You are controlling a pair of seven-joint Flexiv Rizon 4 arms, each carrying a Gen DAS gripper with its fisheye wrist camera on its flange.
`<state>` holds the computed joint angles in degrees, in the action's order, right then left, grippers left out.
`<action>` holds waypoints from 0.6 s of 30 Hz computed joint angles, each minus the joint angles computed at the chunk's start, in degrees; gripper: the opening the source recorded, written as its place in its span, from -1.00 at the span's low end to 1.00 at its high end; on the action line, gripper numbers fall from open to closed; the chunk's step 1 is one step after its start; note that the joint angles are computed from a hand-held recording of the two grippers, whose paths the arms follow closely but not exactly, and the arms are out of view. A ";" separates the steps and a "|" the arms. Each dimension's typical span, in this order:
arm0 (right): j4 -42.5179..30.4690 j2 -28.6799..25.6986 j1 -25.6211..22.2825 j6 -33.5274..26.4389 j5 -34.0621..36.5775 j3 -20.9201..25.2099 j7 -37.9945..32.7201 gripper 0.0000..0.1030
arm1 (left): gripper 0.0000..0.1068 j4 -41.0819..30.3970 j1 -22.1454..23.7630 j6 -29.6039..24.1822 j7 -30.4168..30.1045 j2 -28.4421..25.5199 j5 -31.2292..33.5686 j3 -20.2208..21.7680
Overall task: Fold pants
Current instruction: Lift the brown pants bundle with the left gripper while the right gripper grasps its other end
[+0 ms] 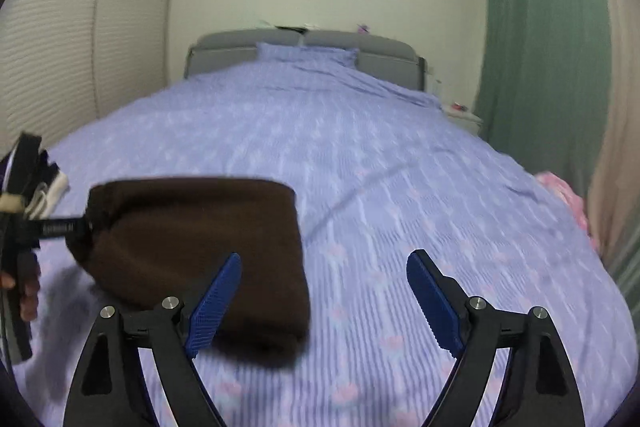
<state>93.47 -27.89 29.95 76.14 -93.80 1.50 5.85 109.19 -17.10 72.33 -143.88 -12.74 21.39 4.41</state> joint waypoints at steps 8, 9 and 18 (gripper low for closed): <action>-8.59 -9.74 -2.13 7.99 25.60 2.87 -16.79 0.66 | 0.61 -3.99 -3.24 -7.58 -7.53 5.36 13.95 -0.15; -8.58 -9.91 -1.97 8.95 26.73 2.54 -17.14 0.66 | 0.62 -4.52 -3.27 -8.67 -9.38 5.90 16.10 -0.63; -6.35 -10.64 0.16 11.84 35.49 0.48 -21.94 0.67 | 0.77 -3.55 0.26 -2.53 -18.33 5.33 19.46 -4.11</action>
<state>87.12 -38.53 30.11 87.98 -58.30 1.98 -16.10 105.64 -16.85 69.81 -162.21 -7.41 40.85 0.29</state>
